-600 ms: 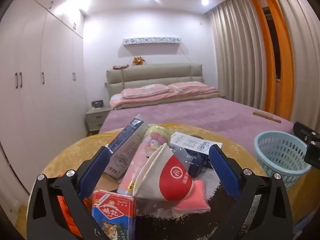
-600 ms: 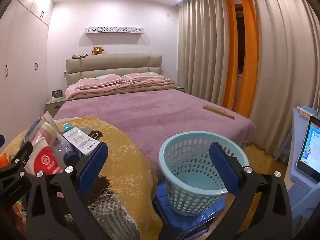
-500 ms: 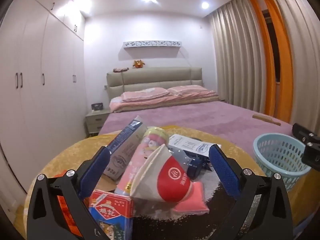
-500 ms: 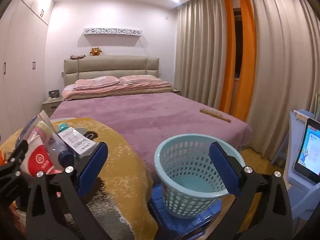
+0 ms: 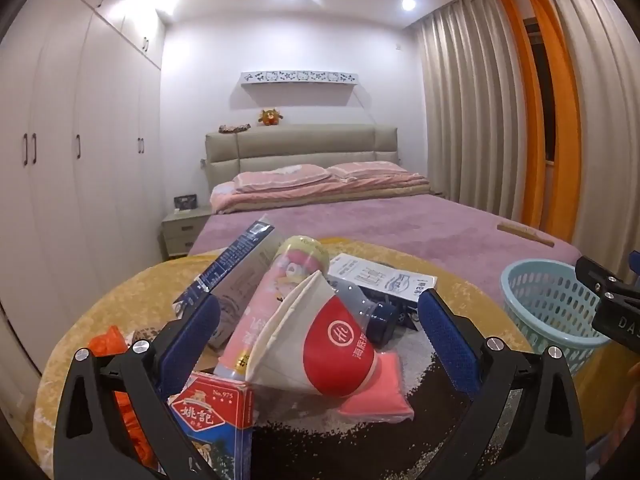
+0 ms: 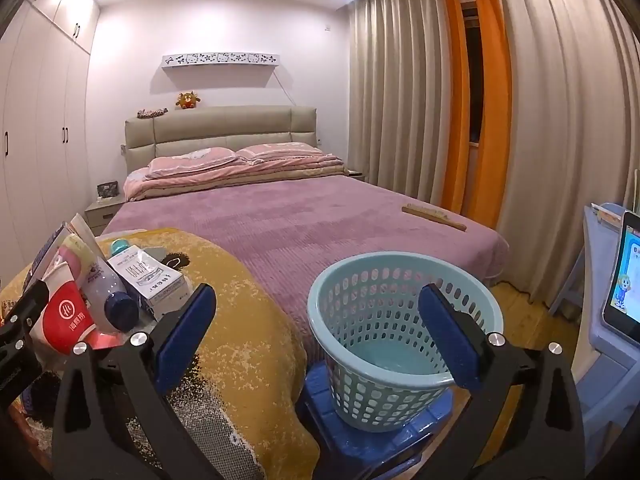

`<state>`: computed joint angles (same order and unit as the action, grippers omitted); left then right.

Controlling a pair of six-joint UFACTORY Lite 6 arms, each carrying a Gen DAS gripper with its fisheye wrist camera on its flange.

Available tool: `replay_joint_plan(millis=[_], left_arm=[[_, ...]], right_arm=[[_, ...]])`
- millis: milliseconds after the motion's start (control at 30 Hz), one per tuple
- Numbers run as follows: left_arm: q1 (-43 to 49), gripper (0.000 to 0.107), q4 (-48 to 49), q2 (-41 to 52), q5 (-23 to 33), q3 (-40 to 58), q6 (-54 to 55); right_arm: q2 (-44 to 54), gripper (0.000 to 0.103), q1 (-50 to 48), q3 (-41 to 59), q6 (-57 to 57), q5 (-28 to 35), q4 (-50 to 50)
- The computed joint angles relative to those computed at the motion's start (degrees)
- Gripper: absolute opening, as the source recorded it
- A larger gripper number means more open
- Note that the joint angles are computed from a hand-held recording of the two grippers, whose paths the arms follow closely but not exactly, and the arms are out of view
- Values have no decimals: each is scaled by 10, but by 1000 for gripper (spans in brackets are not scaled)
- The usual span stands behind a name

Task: Collect trash

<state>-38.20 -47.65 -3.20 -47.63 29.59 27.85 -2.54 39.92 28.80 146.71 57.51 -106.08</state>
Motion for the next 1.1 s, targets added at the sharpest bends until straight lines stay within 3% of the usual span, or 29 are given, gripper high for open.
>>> replay_joint_plan(millis=[1100], left_arm=[[4, 96, 9, -5, 6, -2, -1]], right_arm=[[28, 96, -21, -5, 36, -6, -26]])
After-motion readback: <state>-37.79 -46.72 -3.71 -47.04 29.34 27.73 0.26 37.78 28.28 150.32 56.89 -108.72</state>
